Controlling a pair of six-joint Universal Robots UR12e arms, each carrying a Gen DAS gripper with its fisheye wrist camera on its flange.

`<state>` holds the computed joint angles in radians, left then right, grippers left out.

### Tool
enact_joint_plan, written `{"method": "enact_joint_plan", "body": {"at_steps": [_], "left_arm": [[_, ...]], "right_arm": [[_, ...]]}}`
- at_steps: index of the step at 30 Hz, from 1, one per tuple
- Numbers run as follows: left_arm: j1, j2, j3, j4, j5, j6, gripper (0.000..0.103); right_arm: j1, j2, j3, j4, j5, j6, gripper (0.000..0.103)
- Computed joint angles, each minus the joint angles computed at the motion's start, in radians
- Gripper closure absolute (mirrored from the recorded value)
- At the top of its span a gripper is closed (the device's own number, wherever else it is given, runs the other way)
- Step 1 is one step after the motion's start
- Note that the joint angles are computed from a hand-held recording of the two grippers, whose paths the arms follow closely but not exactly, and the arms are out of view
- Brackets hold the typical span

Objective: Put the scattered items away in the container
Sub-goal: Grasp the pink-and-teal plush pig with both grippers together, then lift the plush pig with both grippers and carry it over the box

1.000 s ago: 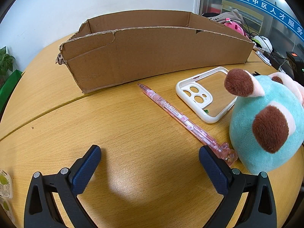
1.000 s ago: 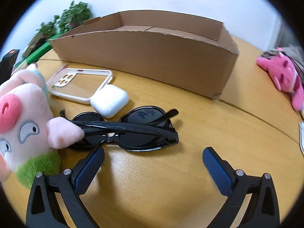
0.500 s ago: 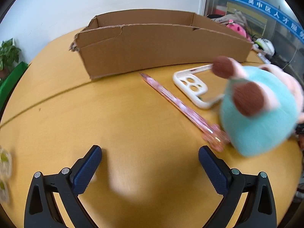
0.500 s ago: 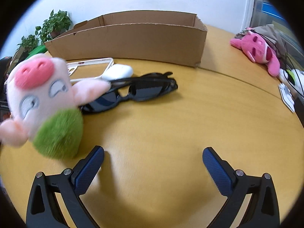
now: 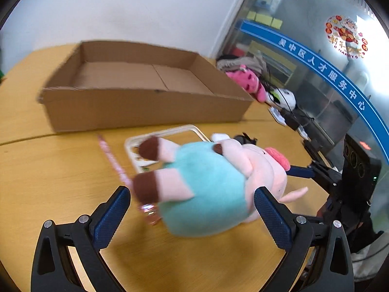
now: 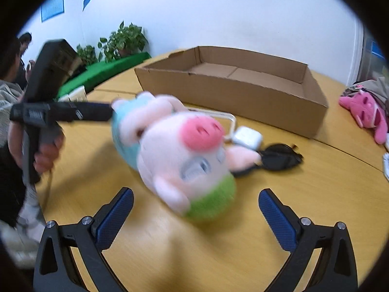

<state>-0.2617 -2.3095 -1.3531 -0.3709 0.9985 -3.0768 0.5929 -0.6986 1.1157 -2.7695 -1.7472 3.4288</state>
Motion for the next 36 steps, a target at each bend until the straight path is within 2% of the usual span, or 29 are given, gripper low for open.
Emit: {"method": "enact_joint_plan", "body": {"at_steps": [3, 5, 7, 8, 12, 18, 23, 28, 36], "left_arm": [[0.001, -0.023, 0.026, -0.004, -0.045, -0.026, 0.0], [0.0, -0.029, 0.033, -0.008, -0.059, -0.036, 0.001], [0.001, -0.034, 0.04, -0.028, -0.087, -0.026, 0.005], [-0.002, -0.034, 0.04, -0.039, -0.085, -0.009, 0.007], [-0.023, -0.029, 0.039, -0.053, -0.002, 0.047, 0.007], [-0.028, -0.022, 0.034, -0.055, 0.005, 0.059, 0.012], [-0.021, -0.005, 0.011, -0.023, -0.021, 0.039, 0.014], [-0.018, 0.03, -0.007, 0.051, -0.018, 0.034, 0.014], [-0.012, 0.044, 0.08, 0.069, -0.009, 0.056, 0.014]], "right_arm": [[-0.004, 0.036, -0.056, 0.04, 0.002, 0.02, 0.001], [-0.013, 0.053, -0.08, 0.069, 0.033, 0.051, 0.001], [-0.021, 0.065, -0.096, 0.072, 0.059, 0.08, 0.002], [-0.022, 0.069, -0.1, 0.064, 0.062, 0.092, 0.004], [-0.019, 0.079, -0.111, 0.049, 0.052, 0.099, 0.01], [-0.011, 0.075, -0.102, 0.043, 0.037, 0.11, 0.02], [-0.002, 0.069, -0.103, 0.046, 0.018, 0.101, 0.024], [0.014, 0.056, -0.119, 0.017, -0.05, 0.062, 0.025], [0.014, 0.059, -0.217, 0.007, -0.121, -0.028, 0.025]]}}
